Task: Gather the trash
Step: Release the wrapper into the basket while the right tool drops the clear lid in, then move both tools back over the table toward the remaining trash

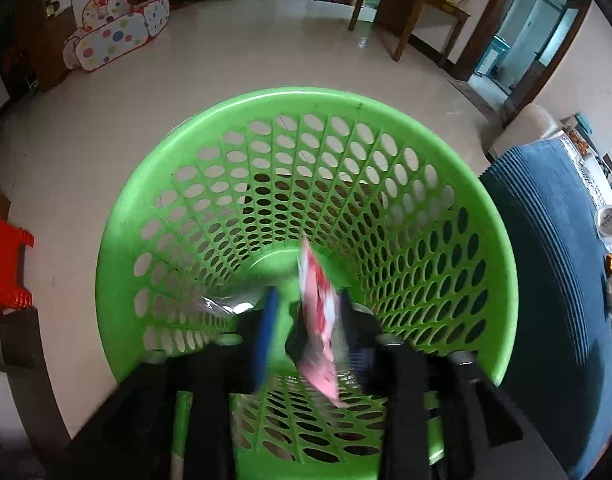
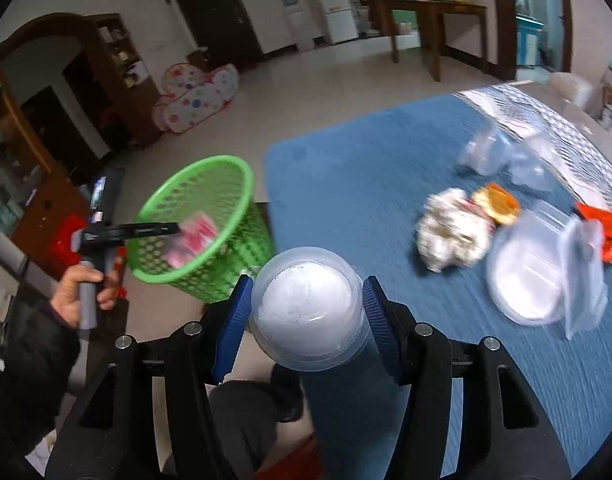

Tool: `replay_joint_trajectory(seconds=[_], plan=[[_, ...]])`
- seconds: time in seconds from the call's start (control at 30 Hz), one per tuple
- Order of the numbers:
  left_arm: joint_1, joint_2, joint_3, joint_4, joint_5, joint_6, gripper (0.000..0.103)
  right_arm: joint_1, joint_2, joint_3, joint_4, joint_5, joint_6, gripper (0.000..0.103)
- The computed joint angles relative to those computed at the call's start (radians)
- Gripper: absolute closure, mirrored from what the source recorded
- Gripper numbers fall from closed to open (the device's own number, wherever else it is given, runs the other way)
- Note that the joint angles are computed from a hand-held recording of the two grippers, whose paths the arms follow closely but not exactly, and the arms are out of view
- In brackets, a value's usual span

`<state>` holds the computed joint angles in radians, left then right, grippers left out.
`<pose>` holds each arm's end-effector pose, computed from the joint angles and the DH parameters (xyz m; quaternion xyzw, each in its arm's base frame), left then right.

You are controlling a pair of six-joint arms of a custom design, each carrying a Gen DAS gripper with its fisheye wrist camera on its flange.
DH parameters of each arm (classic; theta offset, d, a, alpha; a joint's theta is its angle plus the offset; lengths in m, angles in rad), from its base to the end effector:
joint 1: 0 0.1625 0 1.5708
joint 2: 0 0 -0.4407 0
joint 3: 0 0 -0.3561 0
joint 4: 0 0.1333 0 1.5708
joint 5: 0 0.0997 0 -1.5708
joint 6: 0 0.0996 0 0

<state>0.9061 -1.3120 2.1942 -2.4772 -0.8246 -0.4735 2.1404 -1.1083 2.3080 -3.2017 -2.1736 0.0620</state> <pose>-0.1136 -0.4707 0.2429 0.0845 0.9273 -0.2059 0.3010 0.3077 -0.3381 0.1922 0.1727 -0.9189 0.2843 0.2122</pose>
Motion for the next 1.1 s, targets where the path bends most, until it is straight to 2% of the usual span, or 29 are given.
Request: replay_joint_trajectory(seconds=[0.07,0.13,0.43,0.63,0.8,0.9,0.97,1.1], plan=[[-0.001,-0.006,0.008,-0.011,0.005,0.007,0.065,0.000,0.019,-0.031,0.018,0.020,-0.014,0.046],[-0.004,-0.021,0.017,-0.021,0.004,0.012,0.059,-0.001,0.043,-0.062,0.030,0.050,-0.027,0.046],[-0.074,-0.197,0.115,-0.044,0.038,-0.055,0.055,-0.012,0.215,-0.281,0.124,0.184,-0.108,0.046],[-0.096,-0.297,0.161,-0.047,0.046,-0.091,0.055,-0.015,0.393,-0.502,0.279,0.230,-0.143,0.046],[-0.109,-0.373,0.190,-0.032,0.059,-0.120,0.055,-0.022,0.540,-0.667,0.400,0.204,-0.131,0.046],[-0.110,-0.410,0.204,-0.012,0.059,-0.146,0.055,-0.032,0.581,-0.704,0.424,0.226,-0.110,0.042],[-0.113,-0.423,0.212,-0.001,0.058,-0.158,0.055,-0.040,0.598,-0.717,0.417,0.251,-0.092,0.029],[-0.123,-0.435,0.224,0.015,0.056,-0.178,0.055,-0.036,0.593,-0.702,0.384,0.269,-0.070,0.029]])
